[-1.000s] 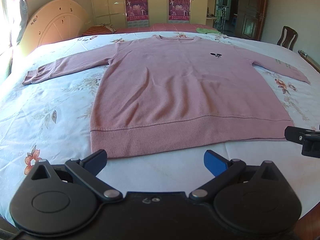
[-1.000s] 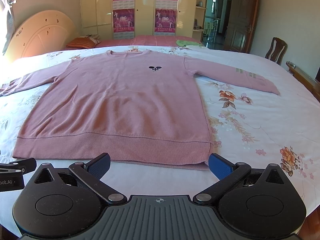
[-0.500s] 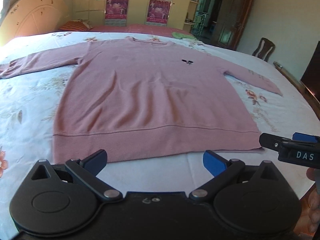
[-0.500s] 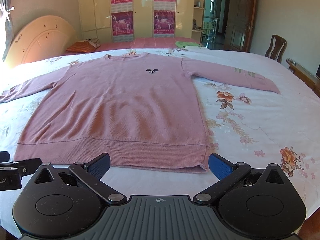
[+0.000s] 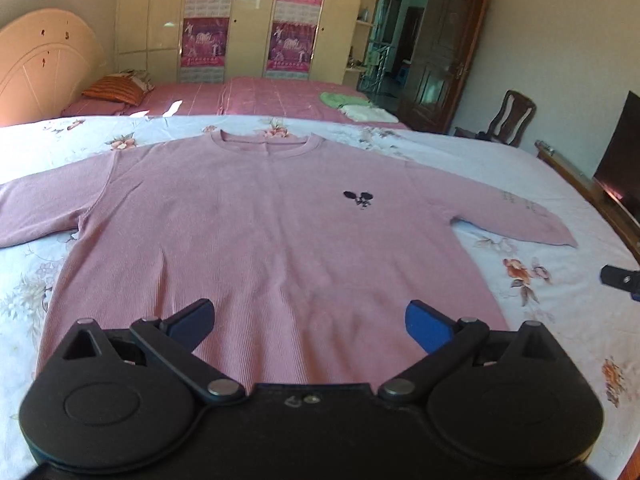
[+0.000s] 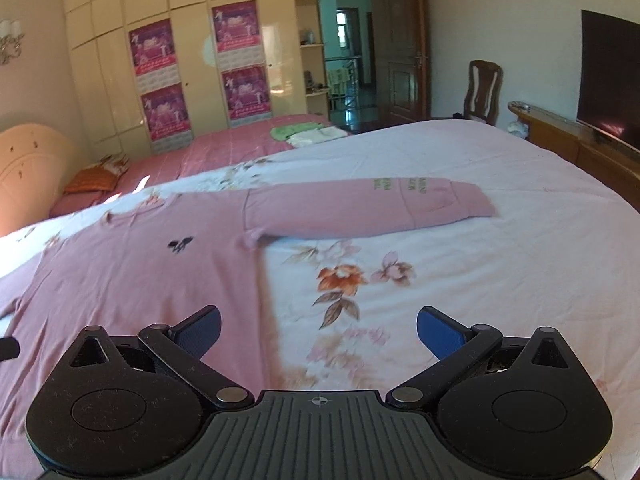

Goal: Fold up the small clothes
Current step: 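Grasp the sweater cuff with the right gripper and lift it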

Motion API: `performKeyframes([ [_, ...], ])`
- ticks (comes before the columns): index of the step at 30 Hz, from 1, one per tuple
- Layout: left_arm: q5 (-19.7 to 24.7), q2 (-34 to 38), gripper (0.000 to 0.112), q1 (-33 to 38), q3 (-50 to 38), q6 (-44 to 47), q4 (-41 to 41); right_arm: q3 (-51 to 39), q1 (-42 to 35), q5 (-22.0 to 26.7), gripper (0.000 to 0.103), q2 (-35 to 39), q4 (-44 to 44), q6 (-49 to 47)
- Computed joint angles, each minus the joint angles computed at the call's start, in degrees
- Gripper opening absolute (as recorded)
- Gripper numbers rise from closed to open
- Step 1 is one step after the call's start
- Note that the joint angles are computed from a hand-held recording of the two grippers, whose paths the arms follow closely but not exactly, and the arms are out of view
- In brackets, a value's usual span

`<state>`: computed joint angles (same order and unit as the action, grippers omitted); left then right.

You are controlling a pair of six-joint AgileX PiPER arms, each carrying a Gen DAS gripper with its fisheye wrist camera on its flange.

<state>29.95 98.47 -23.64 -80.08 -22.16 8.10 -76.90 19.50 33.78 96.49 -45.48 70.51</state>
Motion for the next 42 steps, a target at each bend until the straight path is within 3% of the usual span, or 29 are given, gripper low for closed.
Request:
performKeyframes([
  [4,0.3,6.3,0.096,-0.9,-6.7,-11.7,12.1,-6.0,-9.1,-4.7,0.102,5.6,5.5,-7.8],
  [6,2.2,9.6,0.075,-1.0,-10.8,-15.9,16.4,-8.9,-13.1,-7.3,0.101,8.8,7.5,-10.3],
  [7,4.0,11.5,0.061,-1.0,-13.4,-16.2,16.6,-11.2,-15.1,-7.9,0.094,10.8,9.6,-12.7],
  [8,5.8,13.5,0.062,-0.6,-16.2,-16.2,16.5,-13.9,-17.0,-7.6,0.071,13.1,13.1,-16.2],
  [9,6.9,15.1,0.066,-0.5,-18.1,-16.8,16.9,-16.8,-18.7,-7.1,0.059,15.5,16.2,-18.6],
  [11,9.6,18.7,0.084,-0.1,-23.0,-16.9,16.3,-22.2,-22.3,-6.9,0.059,20.3,22.0,-22.3],
  [15,14.0,24.0,0.085,0.0,-30.0,-16.9,15.2,-30.4,-28.2,-7.6,0.059,28.2,30.5,-26.0],
  [19,17.4,27.2,0.085,-0.4,-34.3,-18.1,14.8,-37.8,-35.8,-6.3,0.059,35.2,51.8,-37.7],
  [22,19.5,29.1,0.085,-0.7,-36.8,-18.0,14.9,-36.4,-39.4,-10.1,0.059,36.0,67.8,-50.1],
  [23,20.7,30.2,0.085,-0.7,-38.4,-17.5,14.6,-36.3,-39.9,-10.3,0.053,35.9,70.0,-53.3],
  [24,21.5,31.0,0.085,-0.7,-39.5,-17.1,14.2,-38.1,-40.3,-8.5,0.013,36.5,70.0,-55.1],
  [25,22.6,31.9,0.085,-0.6,-41.0,-16.8,14.2,-39.5,-40.5,-6.7,0.008,37.0,68.5,-55.5],
  [28,23.8,33.5,0.085,-0.7,-43.6,-16.7,15.7,-34.4,-40.2,-11.5,0.008,32.7,65.3,-57.9],
  [31,27.4,36.8,0.085,0.1,-49.7,-13.8,13.9,-34.7,-39.8,-7.7,0.008,33.7,57.8,-50.9],
  [40,24.8,37.1,0.08,3.8,-50.5,-9.3,10.2,-17.7,-31.7,-18.0,0.008,20.9,43.6,-47.2],
  [42,23.8,37.5,0.065,5.4,-51.4,-6.5,6.6,-14.0,-27.6,-21.2,0.008,18.3,38.3,-43.6],
])
